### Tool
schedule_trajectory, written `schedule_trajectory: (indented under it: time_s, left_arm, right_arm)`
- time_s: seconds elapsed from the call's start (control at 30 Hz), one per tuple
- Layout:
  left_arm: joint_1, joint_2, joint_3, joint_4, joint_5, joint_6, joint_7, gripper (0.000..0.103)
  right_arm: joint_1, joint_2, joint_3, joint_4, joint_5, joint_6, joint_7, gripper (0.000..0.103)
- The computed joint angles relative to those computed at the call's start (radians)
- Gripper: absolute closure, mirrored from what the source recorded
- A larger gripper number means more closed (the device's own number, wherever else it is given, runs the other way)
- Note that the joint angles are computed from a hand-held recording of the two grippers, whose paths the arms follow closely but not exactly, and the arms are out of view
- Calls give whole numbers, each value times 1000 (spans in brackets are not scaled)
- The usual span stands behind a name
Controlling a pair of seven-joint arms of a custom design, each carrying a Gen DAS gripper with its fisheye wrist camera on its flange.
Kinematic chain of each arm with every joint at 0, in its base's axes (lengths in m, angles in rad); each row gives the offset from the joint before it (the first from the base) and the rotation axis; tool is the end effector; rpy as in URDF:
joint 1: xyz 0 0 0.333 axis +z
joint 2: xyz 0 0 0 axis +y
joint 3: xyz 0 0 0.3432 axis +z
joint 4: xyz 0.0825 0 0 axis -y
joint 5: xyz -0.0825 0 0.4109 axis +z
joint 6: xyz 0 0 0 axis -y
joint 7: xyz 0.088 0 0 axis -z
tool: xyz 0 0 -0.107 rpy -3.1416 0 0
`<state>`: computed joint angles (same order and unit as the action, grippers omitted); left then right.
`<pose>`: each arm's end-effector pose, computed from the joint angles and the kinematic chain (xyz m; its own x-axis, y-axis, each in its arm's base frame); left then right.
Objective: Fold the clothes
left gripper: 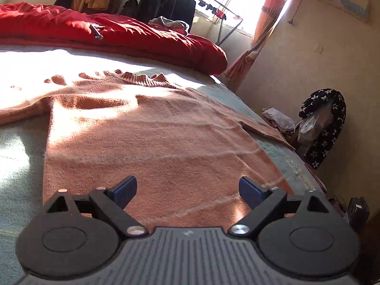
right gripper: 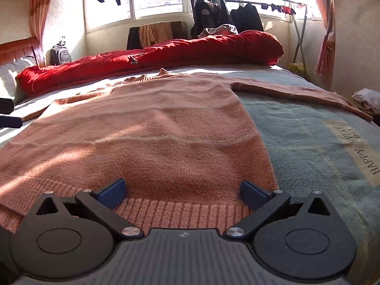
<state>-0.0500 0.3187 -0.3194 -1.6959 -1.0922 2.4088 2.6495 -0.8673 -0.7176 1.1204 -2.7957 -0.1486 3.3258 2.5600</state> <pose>0.6728 -0.2393 0.4798 -0.7209 -0.5443 0.4290 -0.6300 0.2567 -0.7330 0.4103 0.1230 0.3984 -0.3338 -0.9389 -0.0836 -0.4701 0.2427 -0.8486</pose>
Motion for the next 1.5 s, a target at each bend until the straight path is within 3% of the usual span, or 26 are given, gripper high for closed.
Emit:
schedule_trajectory:
  time_s: [0.17,0.23,0.43,0.57,0.67,0.87,0.93,1.07,1.17,1.3,1.43,1.5]
  left_arm:
    - [-41,103,28,88,163,101,-203,11]
    - [-25,107,15,68,172,171,-208,11]
    - [25,125,-49,124,187,96,-233,11]
    - [21,150,-69,163,208,-75,-231,10]
    - [7,131,-55,126,221,-62,-214,10]
    - [7,57,-18,38,222,53,-246,10]
    - [24,35,-26,20,193,23,-228,10]
    - [46,-21,-42,-43,78,-99,-73,10]
    - [14,-42,-14,-77,77,-121,-27,10]
    - [-16,-62,15,-120,69,-28,17,10]
    - [-21,-82,29,-128,68,-15,6,10]
    - [-31,-95,30,-136,75,-2,19,10]
  right_arm:
    - [-28,-17,29,1,3,18,10,0]
    - [-34,-18,33,-6,7,38,7,0]
    - [-81,-40,92,-20,58,109,-6,0]
    - [-94,-49,112,-18,77,116,-13,0]
    - [-91,-45,111,-25,85,132,-22,0]
    - [-84,-32,108,-36,107,154,-51,0]
    - [-92,-40,123,-34,122,153,-51,0]
    - [-100,-59,140,-30,131,144,-39,0]
    - [-95,-58,133,-32,122,144,-38,0]
    - [-81,-49,115,-33,110,138,-49,0]
    - [-1,3,18,-31,76,89,-111,0]
    - [66,40,-65,-28,58,71,-156,0]
